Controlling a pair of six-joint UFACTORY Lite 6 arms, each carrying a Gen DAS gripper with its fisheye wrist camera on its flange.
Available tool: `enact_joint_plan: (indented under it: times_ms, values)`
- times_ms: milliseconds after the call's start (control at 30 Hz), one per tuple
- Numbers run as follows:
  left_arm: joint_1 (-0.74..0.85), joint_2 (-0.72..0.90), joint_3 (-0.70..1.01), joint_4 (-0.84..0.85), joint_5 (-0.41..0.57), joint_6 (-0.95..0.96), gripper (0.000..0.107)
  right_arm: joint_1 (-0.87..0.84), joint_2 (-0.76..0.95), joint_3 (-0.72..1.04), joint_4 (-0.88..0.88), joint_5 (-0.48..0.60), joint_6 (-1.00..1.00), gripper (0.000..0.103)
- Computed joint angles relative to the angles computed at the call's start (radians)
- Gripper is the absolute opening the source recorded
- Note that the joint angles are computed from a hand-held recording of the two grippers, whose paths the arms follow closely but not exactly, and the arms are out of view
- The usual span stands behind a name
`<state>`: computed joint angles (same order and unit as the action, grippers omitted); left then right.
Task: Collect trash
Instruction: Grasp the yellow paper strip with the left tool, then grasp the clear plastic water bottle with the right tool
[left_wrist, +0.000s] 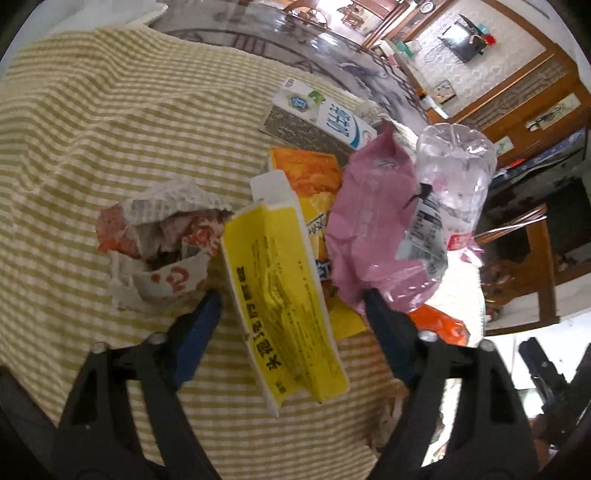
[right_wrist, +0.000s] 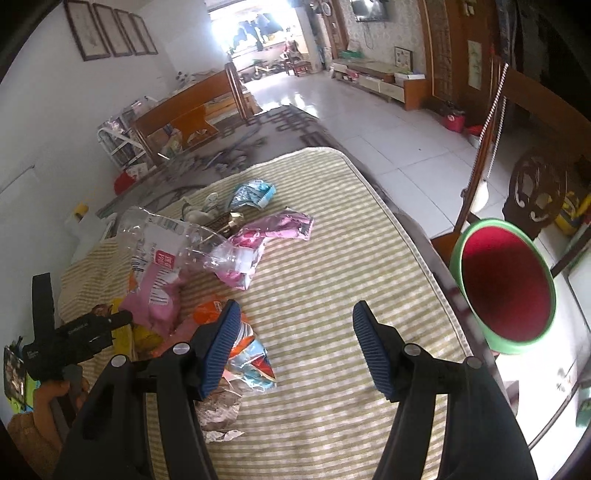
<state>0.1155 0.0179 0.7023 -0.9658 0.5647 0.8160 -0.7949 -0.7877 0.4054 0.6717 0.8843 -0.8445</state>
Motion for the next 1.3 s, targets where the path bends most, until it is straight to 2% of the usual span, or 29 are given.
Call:
enact_joint_plan:
  times_ms: [67, 100, 233, 400, 500, 567, 633, 667, 767, 867, 933, 1033, 1067, 1200, 1267, 1300]
  values:
    - [0.013, -0.024, -0.019, 0.002, 0.013, 0.017, 0.056, 0.034, 0.008, -0.002, -0.005, -0.018, 0.020, 0.062]
    - [0.016, -0.037, -0.029, 0.020, 0.010, 0.014, 0.041, 0.063, 0.015, -0.002, -0.008, -0.034, 0.035, 0.062]
    - [0.096, -0.078, -0.065, 0.031, 0.079, 0.071, 0.029, 0.246, 0.081, 0.026, -0.035, -0.131, 0.095, 0.062]
    - [0.198, -0.194, -0.143, 0.102, 0.148, 0.106, 0.029, 0.552, 0.311, 0.157, -0.116, -0.340, 0.153, 0.062]
    - [0.235, -0.267, -0.182, 0.158, 0.171, 0.103, 0.029, 0.676, 0.490, 0.258, -0.136, -0.449, 0.109, 0.068]
    - [0.244, -0.306, -0.195, 0.192, 0.181, 0.085, 0.029, 0.727, 0.609, 0.333, -0.085, -0.472, 0.005, 0.069]
    - [0.272, -0.345, -0.216, 0.224, 0.193, 0.088, 0.029, 0.771, 0.705, 0.396, -0.055, -0.484, -0.087, 0.073]
    - [0.274, -0.362, -0.225, 0.237, 0.194, 0.078, 0.029, 0.803, 0.764, 0.437, -0.080, -0.488, -0.108, 0.077]
    - [0.292, -0.380, -0.233, 0.252, 0.202, 0.068, 0.029, 0.860, 0.860, 0.492, -0.137, -0.521, -0.120, 0.077]
    - [0.323, -0.386, -0.240, 0.254, 0.215, 0.084, 0.029, 0.842, 0.951, 0.556, -0.055, -0.493, -0.171, 0.077]
    - [0.327, -0.386, -0.239, 0.256, 0.214, 0.082, 0.030, 0.816, 0.969, 0.567, 0.003, -0.466, -0.200, 0.072]
    - [0.312, -0.364, -0.231, 0.244, 0.198, 0.077, 0.030, 0.820, 0.915, 0.513, 0.070, -0.508, -0.247, 0.057]
    - [0.301, -0.365, -0.227, 0.247, 0.196, 0.063, 0.030, 0.823, 0.884, 0.495, 0.085, -0.503, -0.256, 0.035]
    - [0.273, -0.346, -0.215, 0.249, 0.178, 0.042, 0.032, 0.846, 0.826, 0.474, -0.079, -0.515, -0.061, 0.032]
    - [0.264, -0.337, -0.214, 0.245, 0.169, 0.041, 0.039, 0.823, 0.813, 0.469, -0.057, -0.485, -0.060, 0.031]
    - [0.258, -0.330, -0.213, 0.241, 0.165, 0.040, 0.045, 0.797, 0.797, 0.467, -0.024, -0.447, -0.069, 0.031]
